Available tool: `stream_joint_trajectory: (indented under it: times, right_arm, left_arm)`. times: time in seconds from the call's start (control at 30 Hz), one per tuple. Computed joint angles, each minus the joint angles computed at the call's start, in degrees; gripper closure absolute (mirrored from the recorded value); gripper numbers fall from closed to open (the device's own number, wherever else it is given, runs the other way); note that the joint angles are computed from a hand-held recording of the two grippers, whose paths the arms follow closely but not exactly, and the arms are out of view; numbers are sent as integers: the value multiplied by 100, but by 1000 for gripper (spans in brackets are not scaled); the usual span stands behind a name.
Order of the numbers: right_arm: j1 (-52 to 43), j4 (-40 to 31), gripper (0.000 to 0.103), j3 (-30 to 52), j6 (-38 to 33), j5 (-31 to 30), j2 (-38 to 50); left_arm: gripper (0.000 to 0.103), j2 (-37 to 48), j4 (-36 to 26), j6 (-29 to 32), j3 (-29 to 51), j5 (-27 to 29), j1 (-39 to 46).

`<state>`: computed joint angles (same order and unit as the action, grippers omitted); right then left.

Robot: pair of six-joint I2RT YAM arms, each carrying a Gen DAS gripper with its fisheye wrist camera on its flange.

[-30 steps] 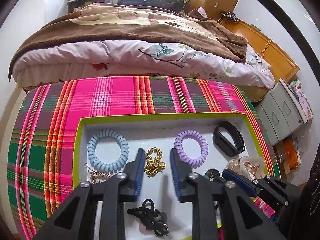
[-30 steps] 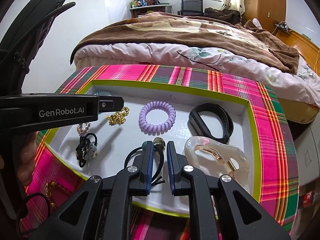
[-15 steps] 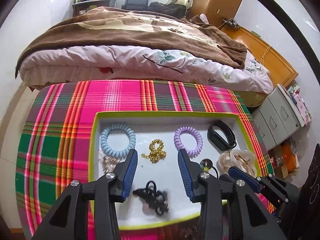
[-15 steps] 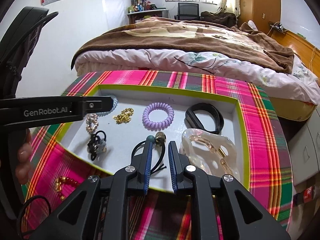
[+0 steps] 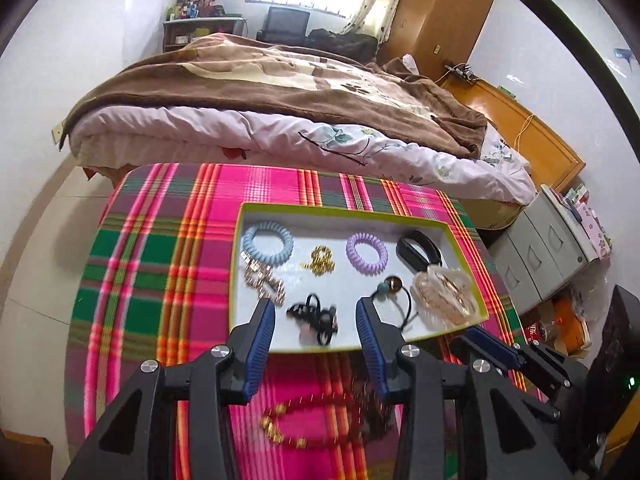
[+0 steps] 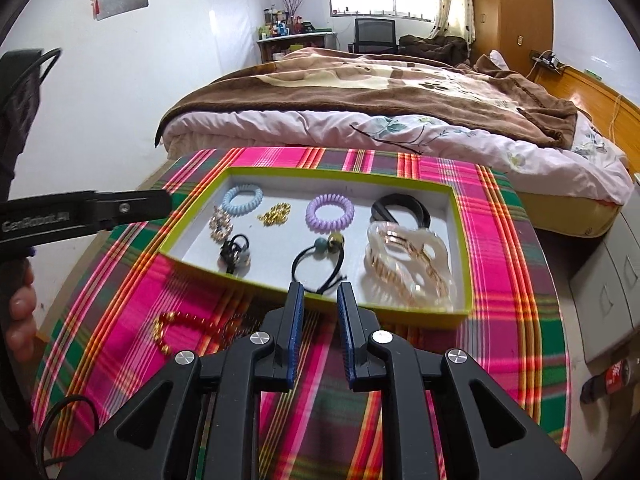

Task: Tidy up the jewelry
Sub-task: 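Reach the right tool to the black bead bracelet and close on it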

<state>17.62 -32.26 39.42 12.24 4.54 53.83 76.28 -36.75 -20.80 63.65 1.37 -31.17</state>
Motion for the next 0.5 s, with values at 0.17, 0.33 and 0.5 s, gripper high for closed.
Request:
stream_joint_trajectory:
  times: [0.17,0.33,0.5]
  right_arm:
    - [178,-74,86,-330,193,-119,-347]
    - [484,-41,85,-701,374,-301,-687]
    - [673,242,64,-934,666,-508,-718]
  left_arm:
    - [60,-807,-137,-122,-608,-147,-85]
    - [60,-1529,-243,-310,-1271,-90,-38]
    - [60,-2164,-384,-477,-1773,-68,31]
